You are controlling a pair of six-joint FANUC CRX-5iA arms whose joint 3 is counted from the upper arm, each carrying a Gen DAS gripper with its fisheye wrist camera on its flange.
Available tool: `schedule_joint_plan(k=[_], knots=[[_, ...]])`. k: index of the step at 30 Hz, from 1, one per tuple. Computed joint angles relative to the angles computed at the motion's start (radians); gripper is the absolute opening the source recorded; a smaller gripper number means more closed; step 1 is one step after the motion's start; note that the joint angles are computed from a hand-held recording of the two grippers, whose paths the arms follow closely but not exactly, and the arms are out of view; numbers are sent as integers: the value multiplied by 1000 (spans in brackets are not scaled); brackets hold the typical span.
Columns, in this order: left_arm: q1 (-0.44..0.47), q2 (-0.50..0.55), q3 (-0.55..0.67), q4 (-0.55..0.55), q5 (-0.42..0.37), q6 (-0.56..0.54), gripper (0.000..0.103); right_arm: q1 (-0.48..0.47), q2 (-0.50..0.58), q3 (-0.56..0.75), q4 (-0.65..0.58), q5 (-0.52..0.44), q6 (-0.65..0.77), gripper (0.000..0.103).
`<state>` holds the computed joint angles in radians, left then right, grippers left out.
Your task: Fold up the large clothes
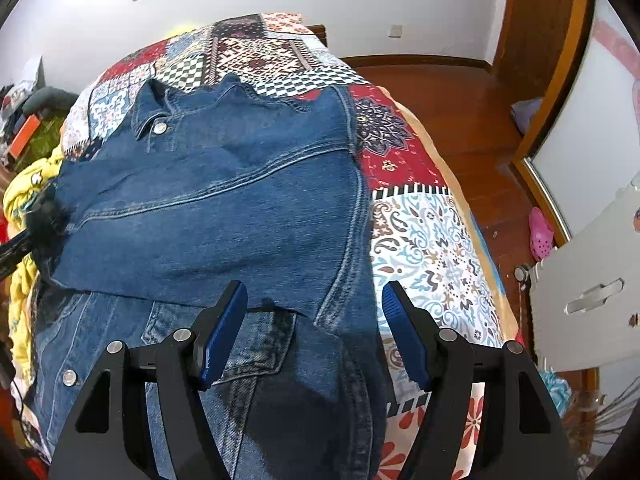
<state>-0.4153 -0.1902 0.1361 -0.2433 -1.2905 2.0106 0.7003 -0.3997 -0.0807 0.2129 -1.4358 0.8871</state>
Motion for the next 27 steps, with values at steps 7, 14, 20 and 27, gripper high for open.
schedule_joint_plan(k=[7, 14, 20, 27], knots=[[141, -75, -88, 96, -59, -76, 75, -19, -4, 3, -32, 18, 6, 66], [257, -56, -68, 200, -11, -154, 76, -85, 52, 67, -60, 42, 107, 66], [292, 78, 21, 252, 6, -207, 76, -179, 159, 176, -120, 50, 216, 66], [321, 205, 41, 344, 60, -227, 72, -277, 293, 267, -196, 50, 265, 66]])
